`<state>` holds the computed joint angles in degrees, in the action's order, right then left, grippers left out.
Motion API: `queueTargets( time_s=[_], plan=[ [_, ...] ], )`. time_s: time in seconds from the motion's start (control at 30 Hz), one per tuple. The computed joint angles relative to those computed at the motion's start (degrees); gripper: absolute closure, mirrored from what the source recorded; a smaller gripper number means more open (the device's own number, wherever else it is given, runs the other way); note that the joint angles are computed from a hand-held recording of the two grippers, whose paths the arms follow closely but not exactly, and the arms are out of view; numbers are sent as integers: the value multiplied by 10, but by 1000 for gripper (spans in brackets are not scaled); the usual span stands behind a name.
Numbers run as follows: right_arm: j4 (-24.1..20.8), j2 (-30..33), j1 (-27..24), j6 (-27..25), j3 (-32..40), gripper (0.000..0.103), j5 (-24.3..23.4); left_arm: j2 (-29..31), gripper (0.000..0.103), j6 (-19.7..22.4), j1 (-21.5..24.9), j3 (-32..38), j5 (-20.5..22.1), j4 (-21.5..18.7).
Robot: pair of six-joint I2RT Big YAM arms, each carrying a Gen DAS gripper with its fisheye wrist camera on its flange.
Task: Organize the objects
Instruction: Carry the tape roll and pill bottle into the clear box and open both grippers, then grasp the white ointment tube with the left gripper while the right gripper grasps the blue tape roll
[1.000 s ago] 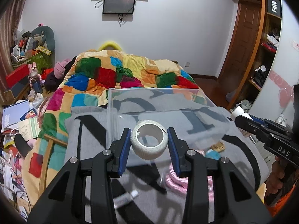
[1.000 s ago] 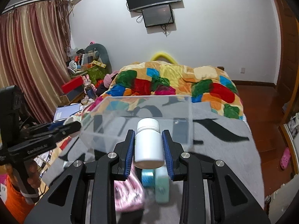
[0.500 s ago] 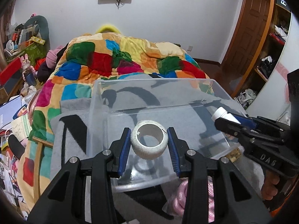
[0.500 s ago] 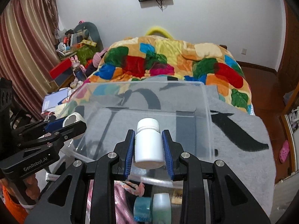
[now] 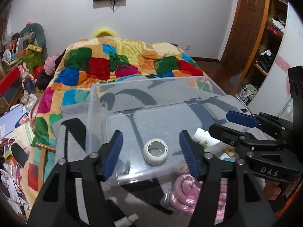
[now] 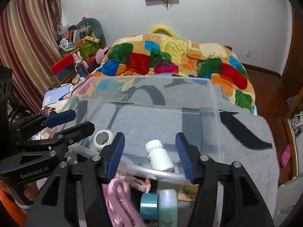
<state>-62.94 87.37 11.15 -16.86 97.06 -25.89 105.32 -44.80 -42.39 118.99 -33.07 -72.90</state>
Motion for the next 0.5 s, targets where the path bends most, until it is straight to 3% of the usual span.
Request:
queueTargets(
  time_s=[0.17,0.27,0.37,0.5],
  plan=[
    [3,-30,-18,-7,-15,38,-29,-33,24,3,-21,-27,-46,14],
    [10,-52,-28,-7,-29,37,-46,-55,13,-3,-37,-47,-84,19],
    [18,-77,-36,-16,-50,37,-56,-73,11,-8,-52,-65,-107,11],
    [40,-116,-42,-35,-96,37,-49,-92,8,-26,-62,-101,-106,3]
  ],
)
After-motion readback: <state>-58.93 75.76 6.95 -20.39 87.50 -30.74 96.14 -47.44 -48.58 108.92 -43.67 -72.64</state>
